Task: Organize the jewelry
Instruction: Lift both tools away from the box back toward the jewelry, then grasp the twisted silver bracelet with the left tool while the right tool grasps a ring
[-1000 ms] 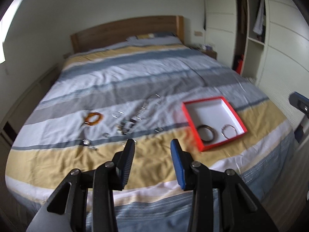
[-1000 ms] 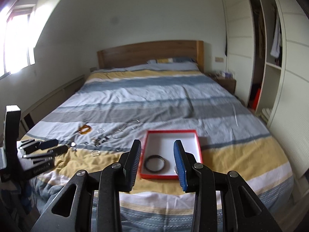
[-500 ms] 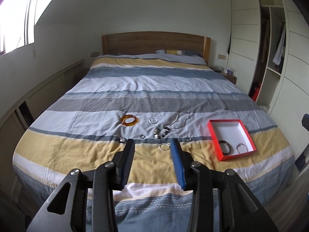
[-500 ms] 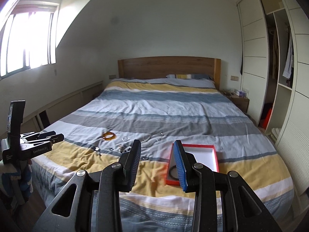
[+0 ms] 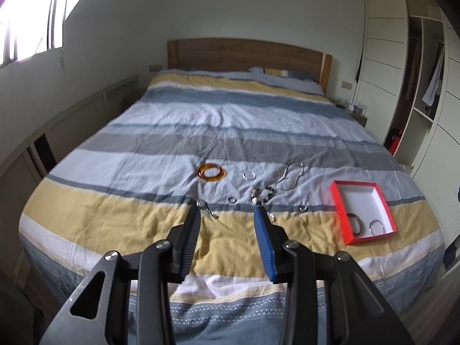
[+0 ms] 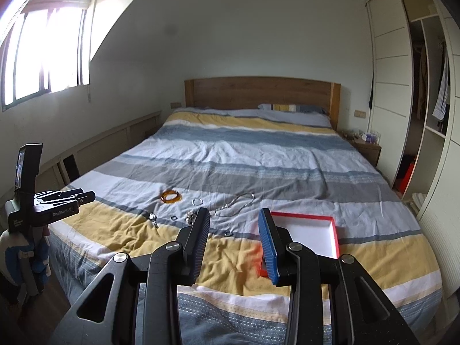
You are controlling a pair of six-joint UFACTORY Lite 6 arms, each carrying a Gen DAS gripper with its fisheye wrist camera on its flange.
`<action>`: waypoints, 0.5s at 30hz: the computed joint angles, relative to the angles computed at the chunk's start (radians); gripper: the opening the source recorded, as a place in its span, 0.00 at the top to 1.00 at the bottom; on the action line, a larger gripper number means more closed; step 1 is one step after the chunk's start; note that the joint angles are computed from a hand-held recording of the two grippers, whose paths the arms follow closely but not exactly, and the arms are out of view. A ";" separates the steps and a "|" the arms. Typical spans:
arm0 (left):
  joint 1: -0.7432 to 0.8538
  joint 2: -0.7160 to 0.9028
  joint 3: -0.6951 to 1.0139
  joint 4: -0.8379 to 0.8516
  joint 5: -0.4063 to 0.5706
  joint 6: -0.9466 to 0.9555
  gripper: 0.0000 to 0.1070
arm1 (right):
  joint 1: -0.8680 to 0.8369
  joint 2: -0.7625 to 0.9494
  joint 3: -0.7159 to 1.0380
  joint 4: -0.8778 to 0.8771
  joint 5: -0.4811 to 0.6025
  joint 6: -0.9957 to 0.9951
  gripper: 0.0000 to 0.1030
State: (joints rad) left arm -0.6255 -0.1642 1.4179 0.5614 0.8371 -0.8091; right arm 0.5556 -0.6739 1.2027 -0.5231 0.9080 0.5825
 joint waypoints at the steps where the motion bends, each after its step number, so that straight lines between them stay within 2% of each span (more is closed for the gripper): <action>1: 0.018 0.014 -0.011 -0.019 -0.024 0.011 0.66 | -0.027 0.007 -0.012 0.028 -0.022 -0.026 0.66; 7: 0.098 0.164 -0.019 -0.125 -0.147 0.093 0.66 | -0.243 0.119 -0.065 0.288 -0.194 -0.286 0.66; 15: 0.170 0.448 0.069 -0.283 -0.292 0.215 0.66 | -0.389 0.379 -0.093 0.597 -0.394 -0.588 0.66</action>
State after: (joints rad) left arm -0.4554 0.2836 1.4869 0.2787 0.5454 -0.5939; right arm 0.1661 -0.2952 1.1097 0.0741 0.5144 -0.0052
